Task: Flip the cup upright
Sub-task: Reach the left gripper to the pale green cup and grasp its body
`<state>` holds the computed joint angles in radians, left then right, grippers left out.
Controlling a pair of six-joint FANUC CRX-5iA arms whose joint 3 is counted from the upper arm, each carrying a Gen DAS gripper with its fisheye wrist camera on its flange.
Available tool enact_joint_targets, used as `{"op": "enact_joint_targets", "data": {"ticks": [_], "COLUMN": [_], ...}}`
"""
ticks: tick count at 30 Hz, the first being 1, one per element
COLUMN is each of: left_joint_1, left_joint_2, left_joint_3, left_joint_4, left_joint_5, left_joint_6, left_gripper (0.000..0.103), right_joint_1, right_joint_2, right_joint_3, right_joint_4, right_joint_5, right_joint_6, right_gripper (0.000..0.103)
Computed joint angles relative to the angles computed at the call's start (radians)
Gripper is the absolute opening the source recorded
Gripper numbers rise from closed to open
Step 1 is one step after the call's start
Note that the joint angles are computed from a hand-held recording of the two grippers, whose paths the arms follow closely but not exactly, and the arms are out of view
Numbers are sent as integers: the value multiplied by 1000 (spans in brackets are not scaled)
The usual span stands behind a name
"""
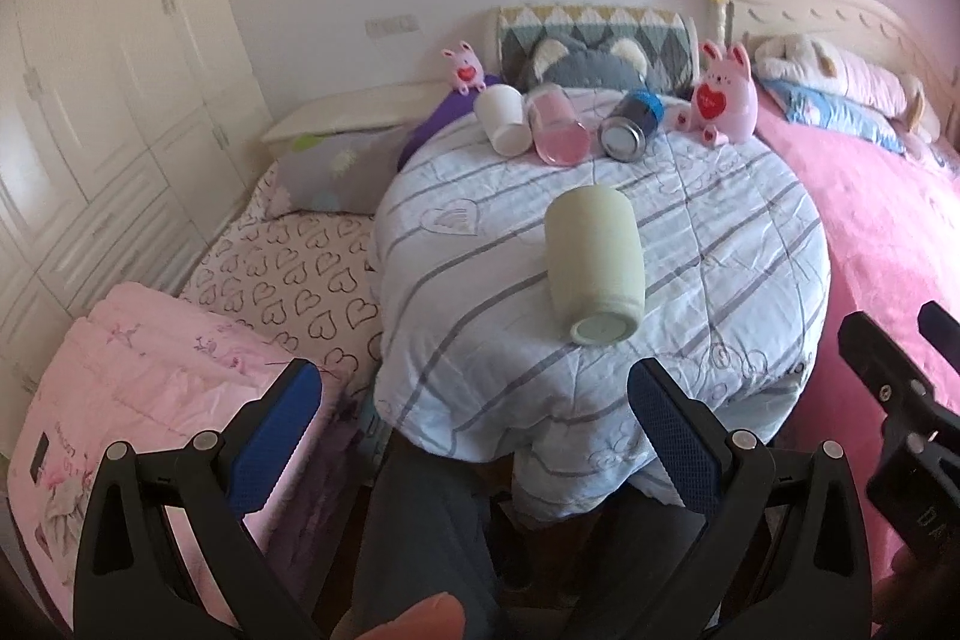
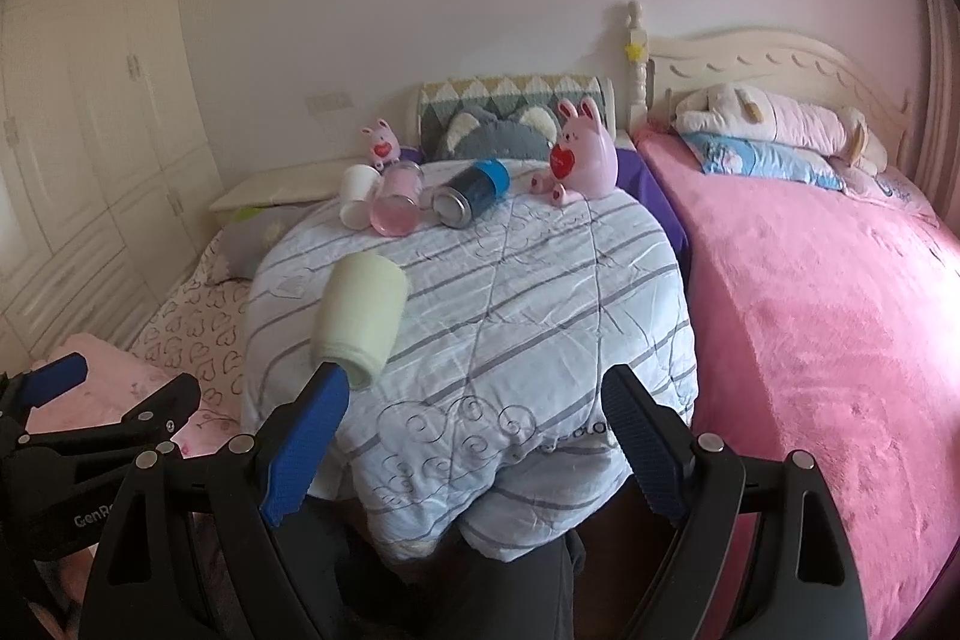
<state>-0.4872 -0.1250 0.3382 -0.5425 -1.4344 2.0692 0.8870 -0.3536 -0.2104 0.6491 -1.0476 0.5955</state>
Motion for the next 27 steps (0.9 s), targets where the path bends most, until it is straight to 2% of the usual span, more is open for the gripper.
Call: {"op": "enact_joint_targets", "data": {"ticks": [7,14,22,27], "left_joint_1": [73,151,201,207], "left_joint_2": [149,289,399,442], "left_joint_3": [109,219,290,321], "left_joint_4": [96,219,326,348], "left_joint_5": [-12,-33,-71,-92], "left_joint_6": [-58,-109,-122,-121], "left_gripper": [103,103,103,103], "right_joint_1": [-144,-259,-327,-351], "right_joint_2": [123,255,362,392], "right_joint_3": [108,238,344,373], "right_joint_4": [-165,-296,-390,-414], "right_joint_5": [57,55,34,26], "right_joint_6": [147,273,360,386], "right_gripper": [87,87,87,87]}}
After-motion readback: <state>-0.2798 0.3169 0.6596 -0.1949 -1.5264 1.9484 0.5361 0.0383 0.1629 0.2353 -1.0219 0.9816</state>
